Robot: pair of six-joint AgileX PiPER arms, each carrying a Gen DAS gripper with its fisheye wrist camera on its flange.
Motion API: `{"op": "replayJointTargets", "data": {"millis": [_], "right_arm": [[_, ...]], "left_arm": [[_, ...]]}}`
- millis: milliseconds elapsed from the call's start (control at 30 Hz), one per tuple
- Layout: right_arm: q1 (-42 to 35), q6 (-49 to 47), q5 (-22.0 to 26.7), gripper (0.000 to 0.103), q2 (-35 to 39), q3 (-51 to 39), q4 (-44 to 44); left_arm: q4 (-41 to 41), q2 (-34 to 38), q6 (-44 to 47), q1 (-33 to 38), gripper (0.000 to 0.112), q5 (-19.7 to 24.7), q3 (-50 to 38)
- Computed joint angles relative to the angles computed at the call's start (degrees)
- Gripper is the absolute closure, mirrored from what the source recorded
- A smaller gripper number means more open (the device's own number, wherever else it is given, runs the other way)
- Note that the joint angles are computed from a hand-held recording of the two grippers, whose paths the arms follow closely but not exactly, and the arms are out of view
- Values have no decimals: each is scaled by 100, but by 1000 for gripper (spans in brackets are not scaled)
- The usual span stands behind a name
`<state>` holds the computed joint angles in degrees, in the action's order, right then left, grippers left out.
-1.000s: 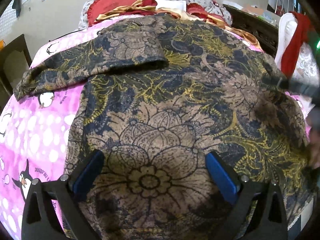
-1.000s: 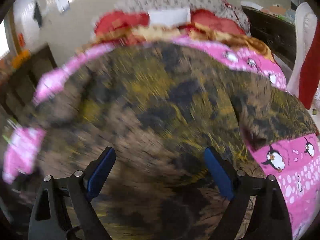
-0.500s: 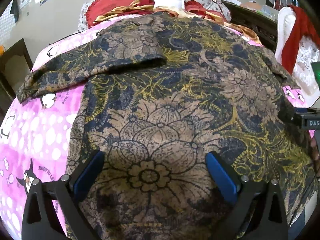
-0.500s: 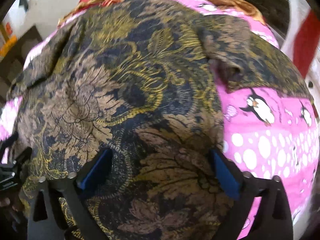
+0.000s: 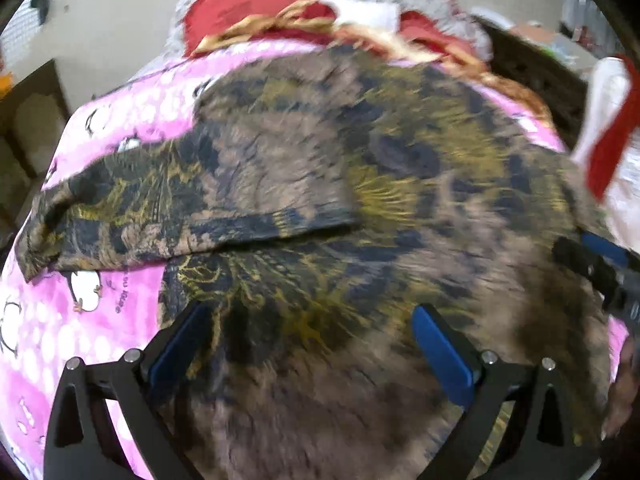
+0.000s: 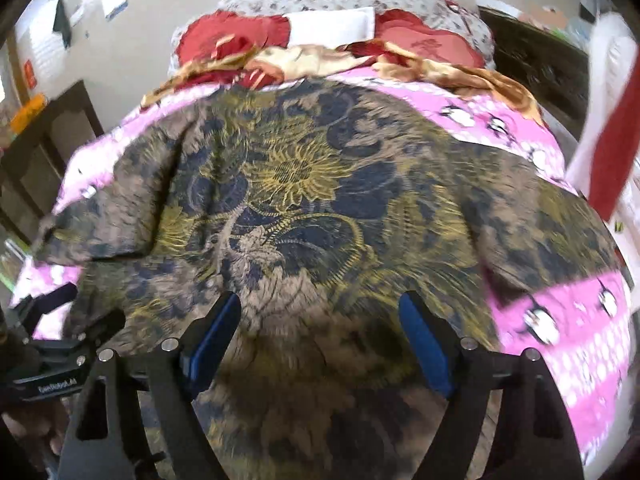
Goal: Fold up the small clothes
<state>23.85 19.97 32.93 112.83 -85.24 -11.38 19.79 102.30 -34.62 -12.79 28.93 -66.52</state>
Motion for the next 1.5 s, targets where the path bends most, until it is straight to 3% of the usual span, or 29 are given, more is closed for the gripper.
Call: {"op": "replayJointTargets", "data": {"millis": [67, 133, 200, 267, 300, 367, 433, 567, 700, 1033, 1500], "right_arm": [[-83, -31, 222, 25, 457, -184, 102], [-147, 4, -78, 23, 312, 67, 216], [-145, -216, 234, 23, 350, -101, 333], [-139, -231, 705, 26, 240, -289, 396], [-133, -138, 696, 31, -45, -75, 366], [-19, 281, 483, 31, -731, 453, -70], [193, 807, 323, 31, -1463, 974, -763], [340, 1263, 238, 31, -2402, 1588, -1307], [539, 1964, 503, 29, -2823, 1930, -2191], [321, 1794, 428, 29, -3468, 2714, -1818], [637, 1918, 564, 29, -3812, 2702, -1991]], "left_arm": [[325, 238, -535, -51, 10, 37, -28], [299, 119, -688, -67, 10, -79, 118], [-363, -73, -220, -62, 11, 14, 130], [-323, -321, -357, -204, 12, 310, 69], [26, -482, -749, -377, 12, 551, 41], [346, -796, -1127, -703, 12, 1004, -49], [468, -987, -1212, -886, 11, 1275, -130], [629, -1227, -1312, -1228, 11, 1769, -327], [706, -1515, -1338, -1397, 11, 1816, -183], [770, -1829, -1563, -1629, 11, 1813, 188], [897, -2151, -1622, -1668, 11, 2005, 219]]}}
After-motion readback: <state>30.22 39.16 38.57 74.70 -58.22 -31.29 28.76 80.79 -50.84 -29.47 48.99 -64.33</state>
